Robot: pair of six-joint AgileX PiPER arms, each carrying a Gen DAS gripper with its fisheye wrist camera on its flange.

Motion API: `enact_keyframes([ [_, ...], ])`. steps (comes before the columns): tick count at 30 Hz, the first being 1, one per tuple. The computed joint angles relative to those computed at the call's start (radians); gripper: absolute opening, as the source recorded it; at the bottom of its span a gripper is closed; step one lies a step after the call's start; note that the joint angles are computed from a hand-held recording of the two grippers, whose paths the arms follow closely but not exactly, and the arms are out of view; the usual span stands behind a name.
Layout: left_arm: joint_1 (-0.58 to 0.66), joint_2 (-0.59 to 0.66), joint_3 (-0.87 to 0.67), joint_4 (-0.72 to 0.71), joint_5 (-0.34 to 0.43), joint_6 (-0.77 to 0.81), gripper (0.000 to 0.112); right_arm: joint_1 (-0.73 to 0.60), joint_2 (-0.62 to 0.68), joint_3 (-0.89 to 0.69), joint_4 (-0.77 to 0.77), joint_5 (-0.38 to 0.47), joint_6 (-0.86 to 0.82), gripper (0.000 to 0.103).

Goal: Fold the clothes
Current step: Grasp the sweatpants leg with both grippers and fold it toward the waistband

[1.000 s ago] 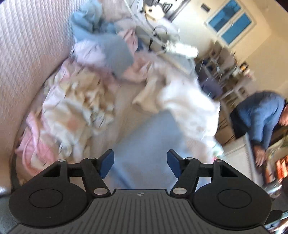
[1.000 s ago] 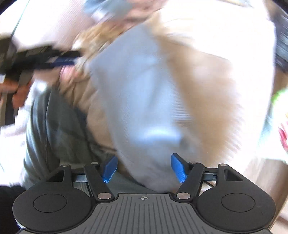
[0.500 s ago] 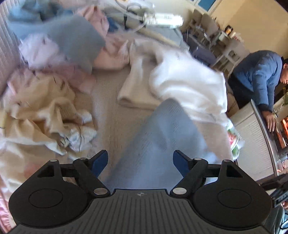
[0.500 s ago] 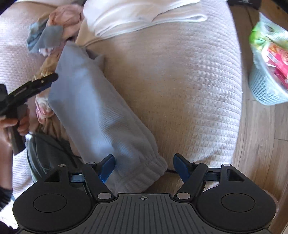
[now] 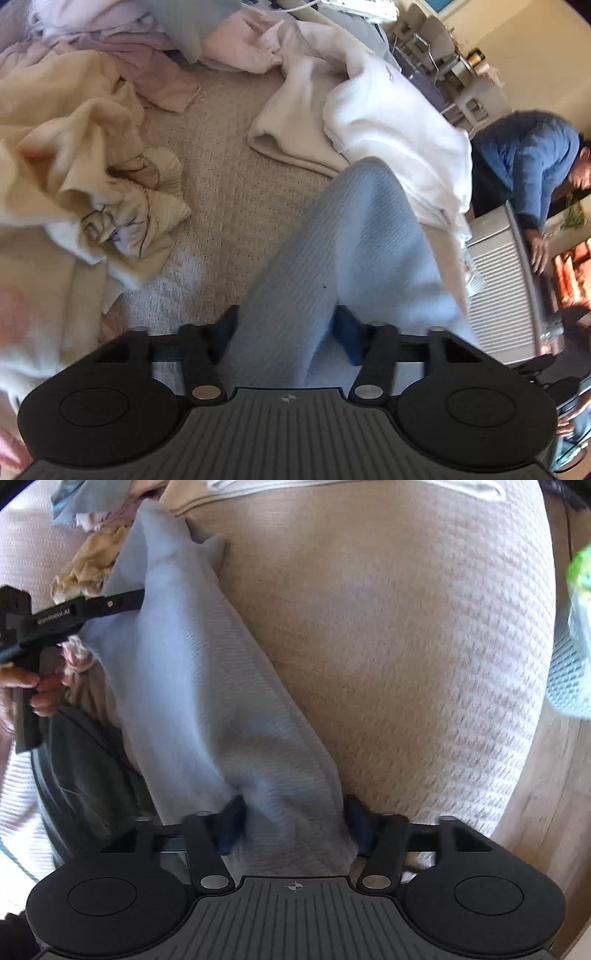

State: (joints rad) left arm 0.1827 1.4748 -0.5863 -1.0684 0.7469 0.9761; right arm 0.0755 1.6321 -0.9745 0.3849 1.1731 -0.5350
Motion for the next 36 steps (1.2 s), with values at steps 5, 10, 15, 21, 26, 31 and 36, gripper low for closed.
enact_keyframes([
  [5,0.145,-0.049,0.006,0.012,0.173,-0.004,0.019,0.096,-0.122,0.007,-0.101,-0.019,0.022,0.035],
  [10,0.271,-0.169,0.067,-0.043,0.324,0.025,0.018,0.117,-0.200,-0.080,-0.188,-0.017,0.037,0.033],
  [15,0.293,-0.248,0.158,-0.191,0.311,0.094,0.019,0.105,-0.161,-0.231,-0.242,-0.015,0.052,0.033],
  [21,0.100,-0.161,0.209,-0.279,-0.004,0.141,0.029,0.116,-0.041,-0.202,-0.230,-0.208,0.041,0.044],
  [26,0.246,-0.191,0.191,-0.170,0.099,0.142,0.043,0.009,-0.053,-0.142,-0.090,-0.294,-0.071,0.067],
  [31,0.315,-0.183,0.145,-0.131,0.171,0.104,0.057,-0.211,-0.144,-0.090,0.173,-0.206,-0.199,0.074],
  [36,0.239,-0.138,0.094,-0.159,0.140,0.087,0.064,-0.345,-0.121,-0.068,0.321,-0.090,-0.256,0.089],
])
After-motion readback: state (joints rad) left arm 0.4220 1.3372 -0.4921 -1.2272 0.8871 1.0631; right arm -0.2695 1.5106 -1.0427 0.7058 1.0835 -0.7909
